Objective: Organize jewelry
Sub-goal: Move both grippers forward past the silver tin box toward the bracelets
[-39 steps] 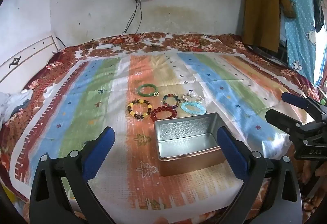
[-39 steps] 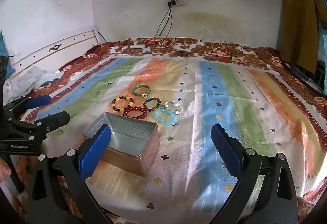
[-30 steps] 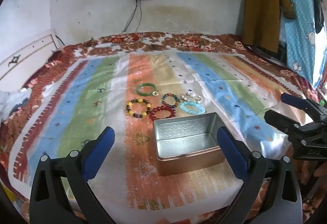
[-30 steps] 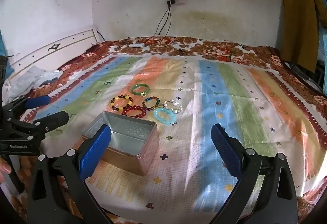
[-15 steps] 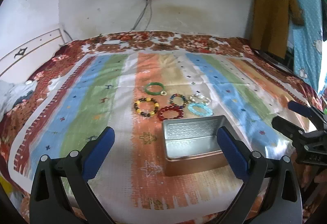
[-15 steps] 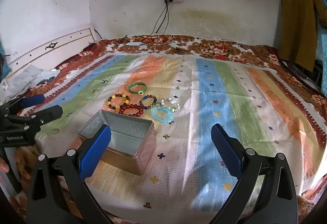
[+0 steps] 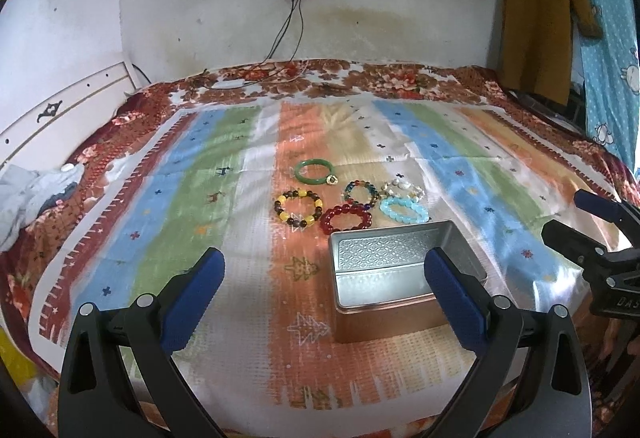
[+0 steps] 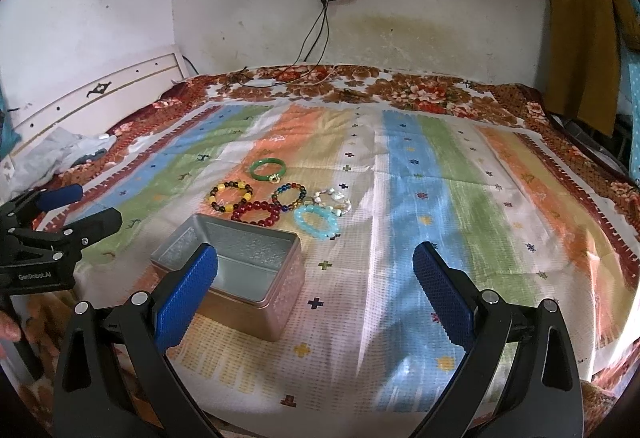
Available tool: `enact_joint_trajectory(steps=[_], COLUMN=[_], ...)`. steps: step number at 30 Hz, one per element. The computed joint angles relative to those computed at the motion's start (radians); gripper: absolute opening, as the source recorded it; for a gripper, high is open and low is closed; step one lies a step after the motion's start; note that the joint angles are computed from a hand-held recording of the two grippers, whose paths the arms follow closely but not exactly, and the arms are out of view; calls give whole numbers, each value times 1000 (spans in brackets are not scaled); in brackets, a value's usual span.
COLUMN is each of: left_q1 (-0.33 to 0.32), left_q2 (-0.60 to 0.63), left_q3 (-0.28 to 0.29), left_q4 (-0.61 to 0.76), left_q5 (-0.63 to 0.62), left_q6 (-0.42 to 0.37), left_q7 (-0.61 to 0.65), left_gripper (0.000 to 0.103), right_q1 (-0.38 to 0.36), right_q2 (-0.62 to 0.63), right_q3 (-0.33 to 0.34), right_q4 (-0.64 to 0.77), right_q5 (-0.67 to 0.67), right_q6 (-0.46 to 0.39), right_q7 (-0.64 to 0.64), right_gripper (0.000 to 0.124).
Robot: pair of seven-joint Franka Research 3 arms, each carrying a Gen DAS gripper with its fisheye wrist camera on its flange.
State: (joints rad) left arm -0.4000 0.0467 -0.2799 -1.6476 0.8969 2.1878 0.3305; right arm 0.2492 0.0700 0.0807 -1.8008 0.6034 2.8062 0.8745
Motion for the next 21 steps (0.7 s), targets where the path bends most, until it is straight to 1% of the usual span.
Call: enact_joint_trajectory(steps=[3, 12, 14, 15, 21], left_q1=[4, 4, 10, 10, 4], left_q2=[-11, -14, -25, -10, -3], left_q3=[1, -2, 0, -3, -3], left_q4=[-13, -20, -36, -11, -1], left_q5=[-10, -1, -15, -19, -21], left_q6=[28, 22, 48, 43, 32], left_q7=[12, 6, 5, 20, 32], left_gripper=[98, 98, 98, 98, 98], right_q1=[1, 1, 0, 1, 1], right_q2=[1, -2, 0, -1, 1], right_q3=[0, 0, 0, 0, -2], right_q4=[3, 4, 7, 4, 8], right_q5=[-4, -4, -2, -5, -13], right_q6=[-3, -15, -18, -16, -19], right_q7=[4, 8, 2, 2, 9], right_gripper=[99, 99, 99, 99, 99])
